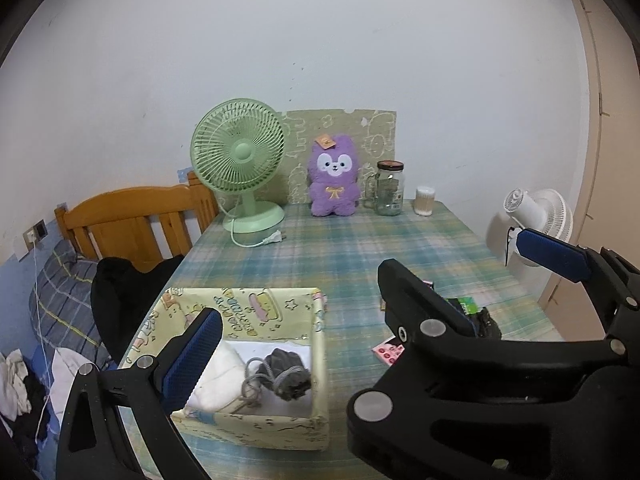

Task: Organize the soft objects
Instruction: 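Move both tools back toward the remaining items on the table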

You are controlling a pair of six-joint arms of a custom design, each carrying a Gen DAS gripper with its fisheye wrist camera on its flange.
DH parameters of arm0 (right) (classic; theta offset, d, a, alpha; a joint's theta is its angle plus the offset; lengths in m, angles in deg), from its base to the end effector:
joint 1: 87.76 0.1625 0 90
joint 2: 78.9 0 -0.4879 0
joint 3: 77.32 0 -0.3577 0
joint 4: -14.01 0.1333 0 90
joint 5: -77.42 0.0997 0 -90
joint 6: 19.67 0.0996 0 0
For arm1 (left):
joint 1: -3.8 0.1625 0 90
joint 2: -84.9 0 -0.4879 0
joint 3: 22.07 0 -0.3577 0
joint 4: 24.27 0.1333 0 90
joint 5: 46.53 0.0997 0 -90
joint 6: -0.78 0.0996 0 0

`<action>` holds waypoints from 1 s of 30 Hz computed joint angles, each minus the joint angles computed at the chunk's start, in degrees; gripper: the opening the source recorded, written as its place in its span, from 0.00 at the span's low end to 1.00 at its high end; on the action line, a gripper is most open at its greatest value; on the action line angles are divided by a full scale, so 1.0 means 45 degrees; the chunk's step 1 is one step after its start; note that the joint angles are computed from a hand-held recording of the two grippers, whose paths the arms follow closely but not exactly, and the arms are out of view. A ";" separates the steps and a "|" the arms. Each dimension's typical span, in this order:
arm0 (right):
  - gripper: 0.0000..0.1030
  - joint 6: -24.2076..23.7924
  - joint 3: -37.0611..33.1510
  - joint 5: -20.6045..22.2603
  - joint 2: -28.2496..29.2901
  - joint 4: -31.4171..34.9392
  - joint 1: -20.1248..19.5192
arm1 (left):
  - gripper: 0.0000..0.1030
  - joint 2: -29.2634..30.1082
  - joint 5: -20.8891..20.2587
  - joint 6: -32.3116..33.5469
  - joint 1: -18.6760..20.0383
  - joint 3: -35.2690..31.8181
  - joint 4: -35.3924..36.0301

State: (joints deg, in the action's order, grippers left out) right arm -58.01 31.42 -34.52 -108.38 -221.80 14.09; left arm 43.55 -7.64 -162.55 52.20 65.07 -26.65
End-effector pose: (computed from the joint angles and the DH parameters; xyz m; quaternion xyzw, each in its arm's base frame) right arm 0.2205 -0.5830 0.1059 0.2536 -0.7876 0.4879 0.2783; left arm -0.2358 -0.5831 0.1130 0.2544 0.8068 -0.4339 0.3099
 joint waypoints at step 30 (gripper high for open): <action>1.00 -0.0060 0.1020 0.0418 -0.0334 -0.1950 -0.1954 | 0.99 0.2200 0.1355 -0.0336 -0.0074 -0.1279 0.0522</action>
State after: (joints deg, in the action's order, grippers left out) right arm -58.28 36.01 -32.64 -109.88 -230.58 5.30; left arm 53.45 -1.54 -164.07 51.86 59.31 -24.30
